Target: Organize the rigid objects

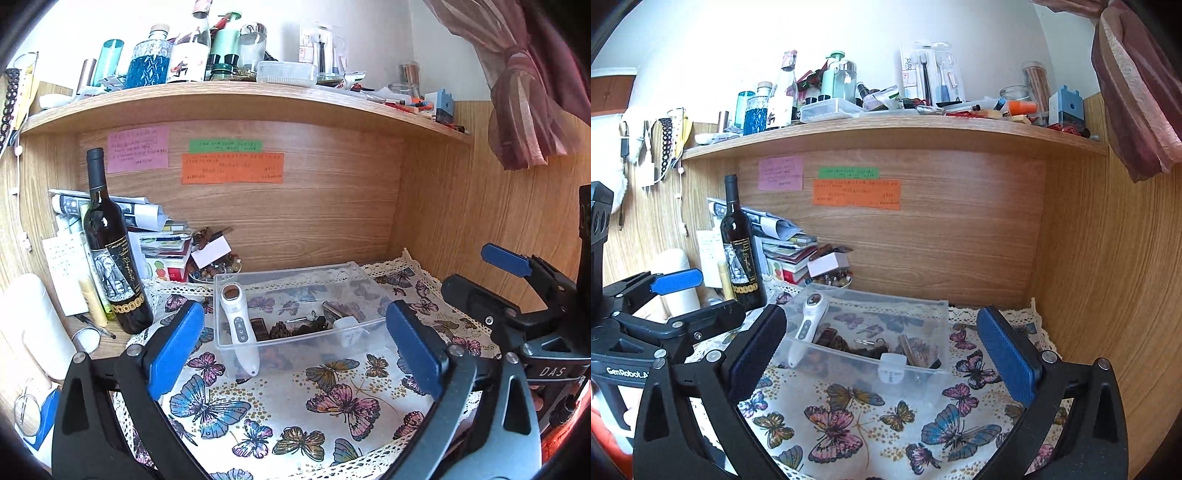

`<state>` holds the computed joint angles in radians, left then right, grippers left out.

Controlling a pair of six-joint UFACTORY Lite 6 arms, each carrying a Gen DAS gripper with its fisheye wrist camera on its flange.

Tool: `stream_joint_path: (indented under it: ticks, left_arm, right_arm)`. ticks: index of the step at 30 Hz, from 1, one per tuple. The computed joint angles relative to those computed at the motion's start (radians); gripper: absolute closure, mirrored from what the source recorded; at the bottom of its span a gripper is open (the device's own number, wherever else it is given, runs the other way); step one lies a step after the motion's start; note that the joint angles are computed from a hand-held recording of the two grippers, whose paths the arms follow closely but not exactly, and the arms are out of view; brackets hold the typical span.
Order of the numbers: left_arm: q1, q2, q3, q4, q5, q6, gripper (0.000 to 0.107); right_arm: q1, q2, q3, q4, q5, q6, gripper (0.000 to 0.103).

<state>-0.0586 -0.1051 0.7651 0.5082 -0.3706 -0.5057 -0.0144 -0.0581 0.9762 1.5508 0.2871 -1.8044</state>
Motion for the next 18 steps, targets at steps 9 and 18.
stream_joint_path:
  ticks: [9, 18]
  left_arm:
    - [0.003, -0.033, -0.041, -0.028, -0.019, 0.029, 0.007]
    - [-0.008, -0.028, -0.037, -0.085, -0.018, 0.079, 0.006]
  right_arm:
    - [-0.007, -0.021, -0.027, -0.009, 0.011, 0.018, 0.000]
    - [-0.007, -0.007, -0.018, -0.024, 0.011, 0.042, 0.000]
